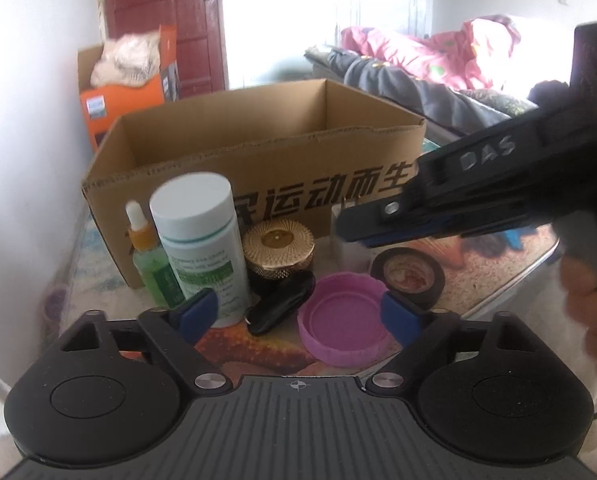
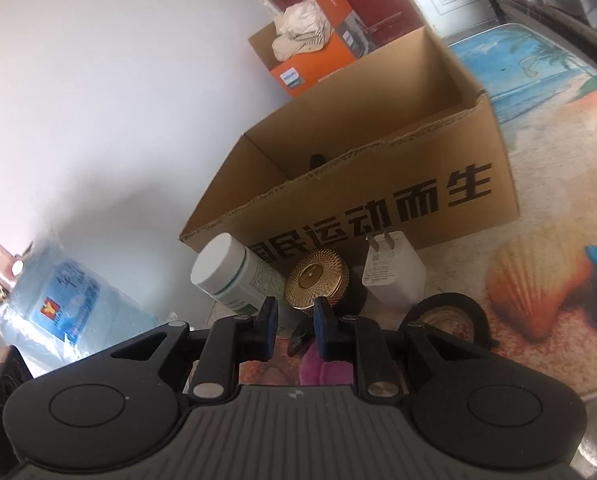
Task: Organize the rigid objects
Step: 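Reach the right tool to the black clip beside the pink lid and grasp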
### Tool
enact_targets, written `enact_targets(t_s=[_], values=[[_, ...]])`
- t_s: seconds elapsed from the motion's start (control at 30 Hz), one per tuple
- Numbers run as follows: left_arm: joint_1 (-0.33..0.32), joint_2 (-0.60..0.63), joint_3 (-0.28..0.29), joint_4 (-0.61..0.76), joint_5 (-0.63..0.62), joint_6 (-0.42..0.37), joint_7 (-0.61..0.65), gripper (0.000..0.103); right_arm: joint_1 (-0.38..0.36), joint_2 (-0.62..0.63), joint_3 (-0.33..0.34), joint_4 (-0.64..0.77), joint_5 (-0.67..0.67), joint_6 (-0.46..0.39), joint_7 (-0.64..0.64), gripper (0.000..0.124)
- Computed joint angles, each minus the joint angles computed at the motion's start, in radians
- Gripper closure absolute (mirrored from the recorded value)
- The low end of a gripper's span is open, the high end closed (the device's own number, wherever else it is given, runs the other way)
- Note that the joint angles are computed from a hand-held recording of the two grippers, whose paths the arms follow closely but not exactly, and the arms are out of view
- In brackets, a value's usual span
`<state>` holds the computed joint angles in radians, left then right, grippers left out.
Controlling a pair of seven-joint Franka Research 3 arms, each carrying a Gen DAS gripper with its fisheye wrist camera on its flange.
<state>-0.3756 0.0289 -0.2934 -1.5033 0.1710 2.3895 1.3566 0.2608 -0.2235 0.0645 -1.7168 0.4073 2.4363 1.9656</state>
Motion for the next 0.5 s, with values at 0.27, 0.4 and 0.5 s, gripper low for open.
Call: enact_targets(t_s=[0.27, 0.4, 0.5], values=[[0.012, 0.058, 0.006, 0.063, -0.078, -0.081, -0.040, 0.041, 0.010, 0.094, 0.007, 0.087, -0.037, -0.077, -0.027, 0.103], [0.020, 0.062, 0.008, 0.060, -0.110, -0.079, -0.022, 0.047, 0.013, 0.111, 0.003, 0.098, -0.012, -0.096, -0.044, 0.103], [0.026, 0.058, 0.009, 0.052, -0.132, -0.073, -0.013, 0.057, 0.016, 0.115, 0.002, 0.098, 0.008, -0.098, -0.049, 0.104]])
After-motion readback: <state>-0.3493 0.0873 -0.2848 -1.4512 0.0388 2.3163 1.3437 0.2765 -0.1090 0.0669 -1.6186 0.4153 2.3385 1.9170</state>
